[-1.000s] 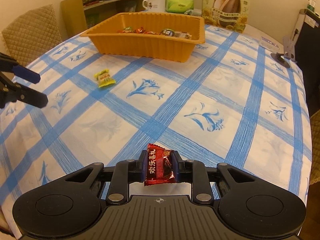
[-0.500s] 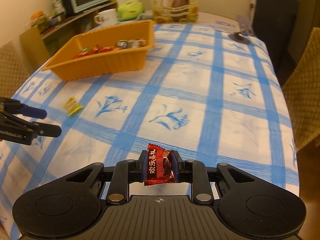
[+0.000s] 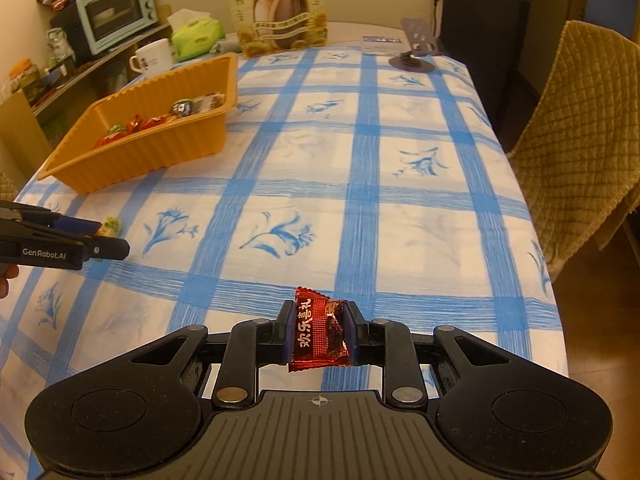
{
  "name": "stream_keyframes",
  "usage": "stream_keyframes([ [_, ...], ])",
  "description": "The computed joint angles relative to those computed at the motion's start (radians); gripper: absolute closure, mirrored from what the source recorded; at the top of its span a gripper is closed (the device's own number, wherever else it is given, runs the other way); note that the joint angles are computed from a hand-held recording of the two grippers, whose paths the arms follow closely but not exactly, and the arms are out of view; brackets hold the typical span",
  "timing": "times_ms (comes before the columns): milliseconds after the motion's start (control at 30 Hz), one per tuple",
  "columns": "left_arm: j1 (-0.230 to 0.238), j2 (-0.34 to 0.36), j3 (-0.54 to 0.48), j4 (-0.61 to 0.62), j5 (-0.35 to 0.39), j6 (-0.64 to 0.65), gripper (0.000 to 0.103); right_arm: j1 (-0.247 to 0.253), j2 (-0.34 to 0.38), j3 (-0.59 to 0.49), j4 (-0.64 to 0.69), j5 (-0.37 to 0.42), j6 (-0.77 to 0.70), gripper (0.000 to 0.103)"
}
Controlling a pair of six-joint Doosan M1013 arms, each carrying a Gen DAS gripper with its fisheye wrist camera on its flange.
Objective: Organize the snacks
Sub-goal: 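Grasp the yellow-green wrapped candy with the left gripper while the right gripper holds the red candy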
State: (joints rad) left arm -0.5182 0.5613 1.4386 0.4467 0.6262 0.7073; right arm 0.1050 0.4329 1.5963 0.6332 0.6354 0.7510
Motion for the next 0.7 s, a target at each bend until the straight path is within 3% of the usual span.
stream_keyframes([
  [100, -0.003, 0.001, -0.001, 0.016, 0.014, 0.017, 0.064, 0.000, -0.004, 0.005, -0.003, -0.004, 0.009, 0.078],
  [333, -0.005, 0.002, -0.007, 0.027, 0.039, 0.031, 0.084, 0.004, -0.006, 0.006, 0.006, 0.002, -0.006, 0.078],
  [700, -0.014, -0.015, 0.008, 0.021, 0.048, 0.019, 0.085, 0.009, -0.023, 0.018, 0.051, 0.007, -0.069, 0.078],
])
